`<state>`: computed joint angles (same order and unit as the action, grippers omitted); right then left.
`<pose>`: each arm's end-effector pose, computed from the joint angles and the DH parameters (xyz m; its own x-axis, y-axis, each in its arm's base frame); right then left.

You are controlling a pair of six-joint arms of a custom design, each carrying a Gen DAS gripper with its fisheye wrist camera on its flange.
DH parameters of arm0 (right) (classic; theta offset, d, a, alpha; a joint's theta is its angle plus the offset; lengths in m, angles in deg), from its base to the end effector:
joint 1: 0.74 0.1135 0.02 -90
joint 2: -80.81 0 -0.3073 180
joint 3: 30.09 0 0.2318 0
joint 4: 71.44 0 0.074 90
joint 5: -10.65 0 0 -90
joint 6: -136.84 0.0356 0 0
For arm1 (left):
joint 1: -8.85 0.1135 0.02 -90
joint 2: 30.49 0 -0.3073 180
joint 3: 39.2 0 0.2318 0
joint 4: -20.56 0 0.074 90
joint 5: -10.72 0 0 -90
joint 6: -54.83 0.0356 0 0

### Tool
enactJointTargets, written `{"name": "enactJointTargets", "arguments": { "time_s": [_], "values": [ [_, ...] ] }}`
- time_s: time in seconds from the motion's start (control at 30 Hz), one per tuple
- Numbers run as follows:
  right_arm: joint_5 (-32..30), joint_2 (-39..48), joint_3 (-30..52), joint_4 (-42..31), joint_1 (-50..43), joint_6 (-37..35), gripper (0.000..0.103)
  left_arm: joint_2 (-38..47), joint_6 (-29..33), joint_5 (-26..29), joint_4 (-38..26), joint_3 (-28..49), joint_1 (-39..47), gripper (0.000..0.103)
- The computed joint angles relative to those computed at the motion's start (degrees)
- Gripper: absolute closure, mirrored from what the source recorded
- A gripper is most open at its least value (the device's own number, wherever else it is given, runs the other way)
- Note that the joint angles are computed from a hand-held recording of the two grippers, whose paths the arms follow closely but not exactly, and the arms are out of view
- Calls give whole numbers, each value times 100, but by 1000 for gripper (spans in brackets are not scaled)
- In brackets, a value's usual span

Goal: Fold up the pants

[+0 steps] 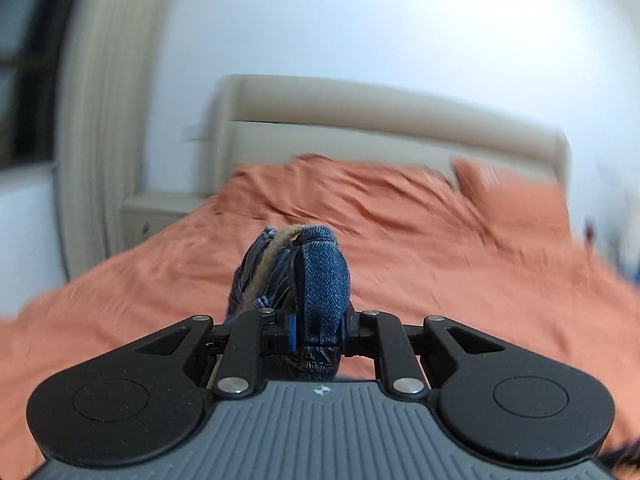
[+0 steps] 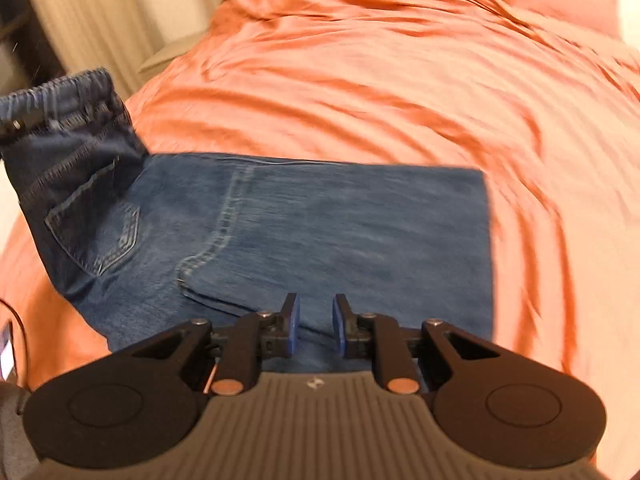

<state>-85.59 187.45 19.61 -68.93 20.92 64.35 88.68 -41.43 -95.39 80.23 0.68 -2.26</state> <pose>0.2756 0.1136 0.1247 -0.8490 -0.0154 -0.5281 -0.1785 0.9491 0.2593 0.3108 -0.0510 0.1177 -0.3197 -0.0440 -0.9465 -0.1068 0.9942 -0.0101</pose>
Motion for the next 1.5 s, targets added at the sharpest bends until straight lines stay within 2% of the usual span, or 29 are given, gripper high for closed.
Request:
{"name": "enactJointTargets", "arguments": {
  "time_s": [0.07, 0.17, 0.33, 0.4, 0.43, 0.47, 0.5, 0.53, 0.57, 0.63, 0.7, 0.8, 0.87, 1.0, 1.07, 1.23, 1.37, 1.5],
  "values": [
    [-223, -154, -421, 324, -272, 86, 87, 266, 461, -411, -293, 272, -676, 83],
    [-350, -161, -984, 927, -518, 256, 87, 735, 832, -654, -732, 623, -1428, 83],
    [-536, 183, -1711, 2093, -704, 443, 87, 1353, 749, -485, -1573, 937, -2075, 84],
    [-544, 387, -1867, 2513, -683, 540, 87, 1300, 595, -75, -2151, 1111, -1906, 82],
    [-534, 501, -1933, 2734, -654, 599, 87, 1268, 440, 232, -2545, 1277, -1752, 77],
    [-563, 598, -2018, 2960, -660, 621, 87, 1190, 257, 681, -2977, 1432, -1526, 73],
    [-582, 714, -2064, 3164, -628, 655, 86, 1133, 75, 1172, -3314, 1553, -1292, 64],
    [-590, 795, -2088, 3304, -596, 662, 85, 1094, -80, 1585, -3566, 1645, -1092, 61],
    [-568, 867, -2096, 3411, -561, 651, 83, 1044, -141, 1860, -3730, 1702, -935, 58],
    [-495, 968, -2061, 3534, -466, 612, 80, 912, -101, 2373, -4021, 1777, -669, 43],
    [-485, 1003, -2017, 3601, -419, 627, 79, 763, -107, 2849, -4330, 1877, -462, 35],
    [-616, 993, -1906, 3623, -476, 710, 72, 418, -222, 3419, -4376, 1735, -274, 27],
    [-726, 980, -1821, 3635, -528, 788, 65, 202, -181, 3580, -4354, 1649, -102, 27],
    [-1300, 1153, -1353, 3466, -727, 1095, 53, 57, -250, 3594, -4141, 1670, 310, 28],
    [-1668, 1310, -977, 3238, -803, 1293, 37, 109, -417, 3462, -4022, 1772, 572, 28],
    [-2266, 1980, 275, 2503, -820, 1752, 35, 497, -463, 2826, -3686, 1936, 1071, 34],
    [-2687, 2702, 1295, 1969, -832, 2100, 36, 919, -773, 3173, -3398, 2118, 1546, 35],
    [-3005, 3369, 2071, 1744, -870, 2451, 44, 1200, -804, 3394, -3134, 2258, 1850, 35]
  ]
}}
